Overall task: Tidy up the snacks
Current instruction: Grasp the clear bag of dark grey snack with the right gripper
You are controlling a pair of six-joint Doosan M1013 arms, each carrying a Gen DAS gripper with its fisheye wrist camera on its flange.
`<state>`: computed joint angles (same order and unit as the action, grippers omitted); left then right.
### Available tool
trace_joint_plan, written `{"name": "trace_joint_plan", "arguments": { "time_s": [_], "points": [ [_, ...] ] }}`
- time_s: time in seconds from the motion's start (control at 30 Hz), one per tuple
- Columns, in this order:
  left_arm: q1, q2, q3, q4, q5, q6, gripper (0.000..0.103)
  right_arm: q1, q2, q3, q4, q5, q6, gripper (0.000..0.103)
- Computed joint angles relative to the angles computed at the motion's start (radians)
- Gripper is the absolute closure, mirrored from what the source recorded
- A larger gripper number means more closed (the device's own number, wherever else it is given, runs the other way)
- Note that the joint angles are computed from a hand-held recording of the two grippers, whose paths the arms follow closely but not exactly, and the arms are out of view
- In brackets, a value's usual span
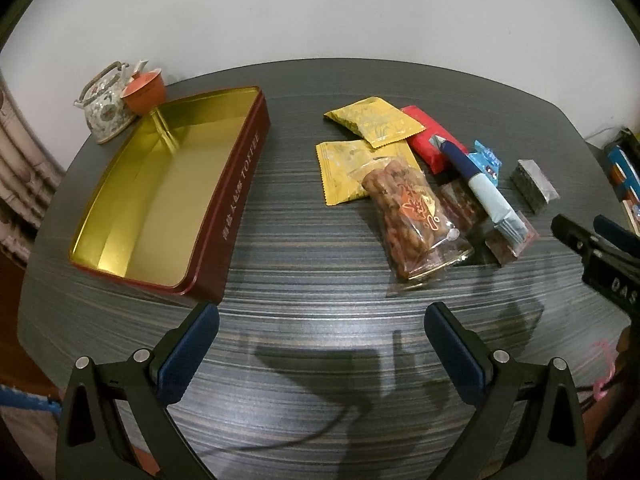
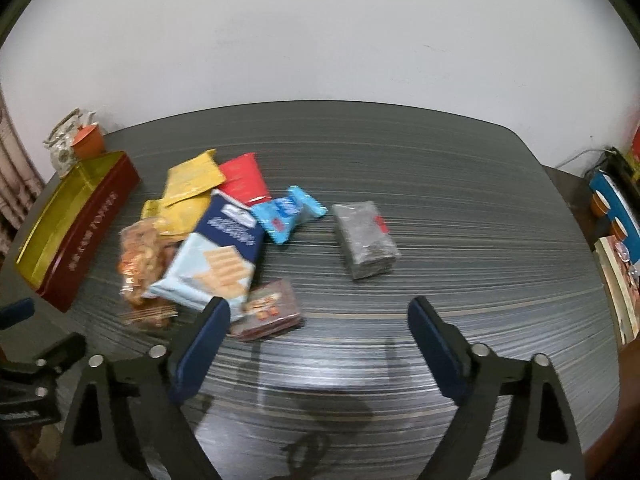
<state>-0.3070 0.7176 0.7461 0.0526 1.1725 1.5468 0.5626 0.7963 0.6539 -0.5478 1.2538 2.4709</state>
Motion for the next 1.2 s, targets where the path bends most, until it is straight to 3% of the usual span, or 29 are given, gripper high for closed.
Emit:
{"name": "trace_joint_plan", "arguments": {
  "time_s": [0.23, 0.57, 0.77, 0.83, 1.03, 1.2],
  "points": [
    [0.003, 0.012, -0.018, -0.006, 0.013, -0.001, 0.001, -0.040, -0.036, 0.082, 0.040, -0.082, -0.002, 0.024],
    [-0.004, 0.035, -0.064, 0.007, 0.045, 0.002, 0.001, -0.083, 0.017, 0.023, 0.097, -0.088, -0.160, 0.035],
    [-0.005, 0.067, -0.126, -0.022, 0.101, 0.012, 0.001, -0.096, 0.023, 0.025, 0.105, -0.141, -0.182, 0.040],
    [-0.005, 0.082, -0.156, -0.037, 0.125, 0.008, 0.001, -0.099, 0.026, 0.024, 0.110, -0.157, -0.186, 0.048],
    [-0.013, 0.119, -0.229, -0.040, 0.166, 0.012, 0.001, -0.106, 0.029, 0.035, 0.116, -0.195, -0.174, 0.060],
    [-0.008, 0.192, -0.372, -0.096, 0.272, -0.010, 0.001, -0.108, 0.026, 0.047, 0.101, -0.216, -0.154, 0.070]
  ]
}}
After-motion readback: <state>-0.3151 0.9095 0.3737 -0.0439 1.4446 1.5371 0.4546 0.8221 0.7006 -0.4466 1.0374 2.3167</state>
